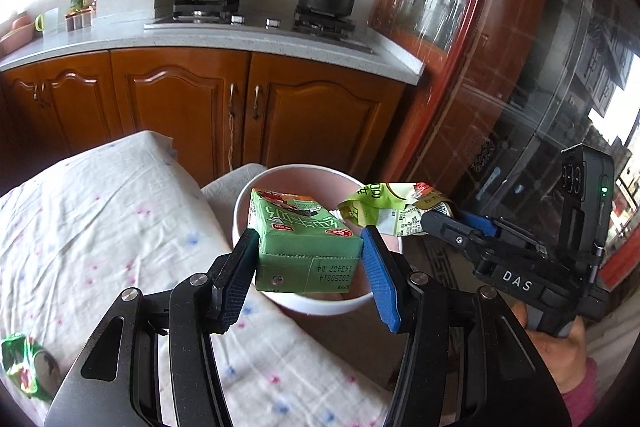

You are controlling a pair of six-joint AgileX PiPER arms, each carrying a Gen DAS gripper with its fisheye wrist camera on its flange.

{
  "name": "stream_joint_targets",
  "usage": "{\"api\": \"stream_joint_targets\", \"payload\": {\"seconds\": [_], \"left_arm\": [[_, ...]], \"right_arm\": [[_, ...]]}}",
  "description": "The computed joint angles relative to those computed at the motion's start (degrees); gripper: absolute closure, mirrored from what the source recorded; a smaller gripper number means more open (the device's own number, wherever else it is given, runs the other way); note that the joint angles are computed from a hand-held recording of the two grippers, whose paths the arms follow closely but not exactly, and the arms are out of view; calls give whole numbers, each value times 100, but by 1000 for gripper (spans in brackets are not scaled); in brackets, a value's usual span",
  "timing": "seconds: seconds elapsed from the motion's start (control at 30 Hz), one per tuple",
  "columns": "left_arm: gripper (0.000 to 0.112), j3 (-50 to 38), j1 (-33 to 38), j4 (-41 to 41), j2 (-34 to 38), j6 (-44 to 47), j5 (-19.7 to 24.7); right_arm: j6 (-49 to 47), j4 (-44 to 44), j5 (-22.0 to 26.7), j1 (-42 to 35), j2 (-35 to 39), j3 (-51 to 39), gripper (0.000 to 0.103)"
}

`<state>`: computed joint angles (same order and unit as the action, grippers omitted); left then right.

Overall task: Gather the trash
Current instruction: 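Carry the carton and brown wrapper over the pink bin, then open both tools to drop the carton and wrapper into the bin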

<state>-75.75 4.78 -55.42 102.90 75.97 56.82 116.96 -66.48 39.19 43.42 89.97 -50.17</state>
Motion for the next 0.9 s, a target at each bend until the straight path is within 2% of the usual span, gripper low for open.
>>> {"api": "stream_joint_targets", "payload": {"seconds": [0.2, 0.4, 0.67, 0.87, 0.9], "left_arm": [[60, -357, -413, 482, 383, -568, -195], [60, -937, -811, 1061, 863, -1319, -251], [60, -1239, -1097, 1449, 1171, -1751, -352], [59, -1497, -1107, 1630, 1383, -1979, -99], [59, -1510, -1091, 1621, 1398, -1995, -87]], "right_arm": [[-356, 192, -377, -375, 132, 2, 62], [-1140, 726, -827, -834, 309, -91, 61], [-2307, 1541, -1064, -1235, 599, -364, 61], [-2640, 1903, -1381, -1453, 651, -336, 60], [-2692, 1959, -1427, -1501, 658, -343, 57]]}}
